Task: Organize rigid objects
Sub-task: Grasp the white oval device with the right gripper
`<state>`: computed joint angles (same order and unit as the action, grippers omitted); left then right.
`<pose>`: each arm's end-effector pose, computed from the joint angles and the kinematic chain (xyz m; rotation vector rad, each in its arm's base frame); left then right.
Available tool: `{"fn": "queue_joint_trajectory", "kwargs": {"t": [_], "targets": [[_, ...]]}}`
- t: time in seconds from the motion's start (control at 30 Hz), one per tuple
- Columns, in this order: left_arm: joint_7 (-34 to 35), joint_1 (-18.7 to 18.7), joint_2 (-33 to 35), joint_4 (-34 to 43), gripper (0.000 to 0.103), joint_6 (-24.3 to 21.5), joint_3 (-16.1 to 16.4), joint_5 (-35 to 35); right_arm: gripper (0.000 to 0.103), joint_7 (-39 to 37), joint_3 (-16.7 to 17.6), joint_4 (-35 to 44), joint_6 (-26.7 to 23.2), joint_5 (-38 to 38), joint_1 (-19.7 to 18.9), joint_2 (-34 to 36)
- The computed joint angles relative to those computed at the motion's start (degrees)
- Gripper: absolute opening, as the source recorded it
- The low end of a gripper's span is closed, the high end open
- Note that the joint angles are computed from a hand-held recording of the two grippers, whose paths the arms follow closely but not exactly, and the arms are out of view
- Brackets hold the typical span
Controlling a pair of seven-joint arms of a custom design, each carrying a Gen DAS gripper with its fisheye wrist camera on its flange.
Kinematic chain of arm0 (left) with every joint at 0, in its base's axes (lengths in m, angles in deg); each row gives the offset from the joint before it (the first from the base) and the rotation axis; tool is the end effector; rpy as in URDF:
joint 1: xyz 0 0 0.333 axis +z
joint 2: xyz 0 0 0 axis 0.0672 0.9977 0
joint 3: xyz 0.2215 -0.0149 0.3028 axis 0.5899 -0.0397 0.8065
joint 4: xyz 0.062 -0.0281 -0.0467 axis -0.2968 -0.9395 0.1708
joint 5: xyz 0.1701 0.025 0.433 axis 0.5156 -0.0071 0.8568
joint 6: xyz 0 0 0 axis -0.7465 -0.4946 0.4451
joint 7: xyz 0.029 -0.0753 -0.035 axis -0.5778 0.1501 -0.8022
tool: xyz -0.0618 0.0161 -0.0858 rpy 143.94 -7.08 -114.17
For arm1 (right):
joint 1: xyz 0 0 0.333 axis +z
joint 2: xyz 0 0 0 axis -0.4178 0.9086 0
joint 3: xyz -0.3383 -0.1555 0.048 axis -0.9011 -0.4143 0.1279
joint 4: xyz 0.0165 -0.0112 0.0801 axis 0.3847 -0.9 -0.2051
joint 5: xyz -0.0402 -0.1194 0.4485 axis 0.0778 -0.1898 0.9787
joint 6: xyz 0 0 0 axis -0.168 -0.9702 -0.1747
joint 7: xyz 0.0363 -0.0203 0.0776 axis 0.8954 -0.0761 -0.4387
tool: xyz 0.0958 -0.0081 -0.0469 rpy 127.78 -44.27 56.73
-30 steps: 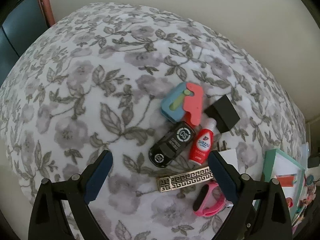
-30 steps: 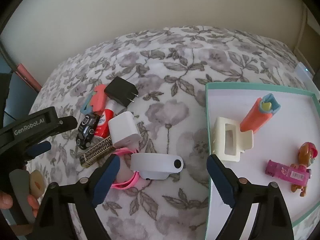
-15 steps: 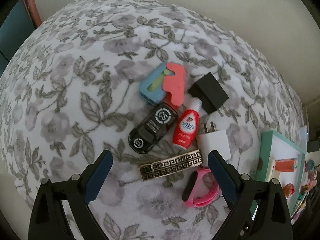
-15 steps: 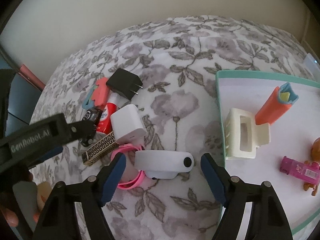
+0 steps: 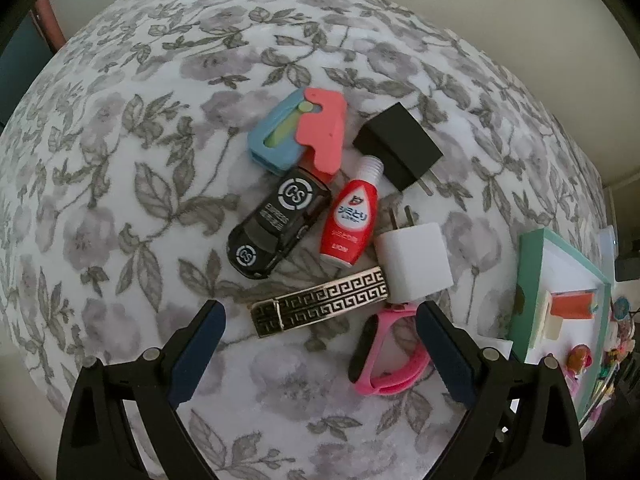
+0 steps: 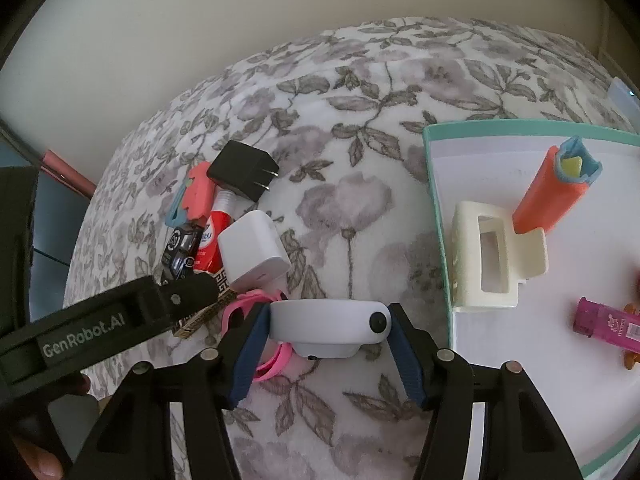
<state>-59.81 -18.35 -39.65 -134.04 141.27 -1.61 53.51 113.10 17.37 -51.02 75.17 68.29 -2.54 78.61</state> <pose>0.4447 -0.3766 0.4188 -2.7851 1.0911 -0.2708 0.5127 0.2612 0.4058 -2.2755 1.3716 0.1497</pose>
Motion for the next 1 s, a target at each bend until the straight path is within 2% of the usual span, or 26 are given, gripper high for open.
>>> {"fn": "queue_joint_trajectory", "kwargs": {"t": [0.23, 0.53, 0.67, 1.0], "targets": [[1.82, -0.22, 1.09, 0.98, 0.096, 0.08, 0.09, -0.70, 0.062, -0.25, -0.75, -0.33, -1.14, 2.21, -0.61, -0.76], [2.17, -0.83, 2.43, 1.51, 0.095, 2.05, 0.27, -0.30, 0.062, -0.43, -1.10, -1.48, -0.08, 1.56, -0.79, -2.82], [3.18, -1.00, 3.24, 1.97, 0.082, 2.56, 0.36, -0.85, 0.062, 0.01, -1.60, -1.90, 0.35, 0.65, -0.76, -3.68], [5.32, -1.43, 4.51, 3.58, 0.073, 0.85, 0.56, -0.07, 0.061, 1.78, -2.68, -2.47, 0.71, 1.14, -1.09, -5.18]]}}
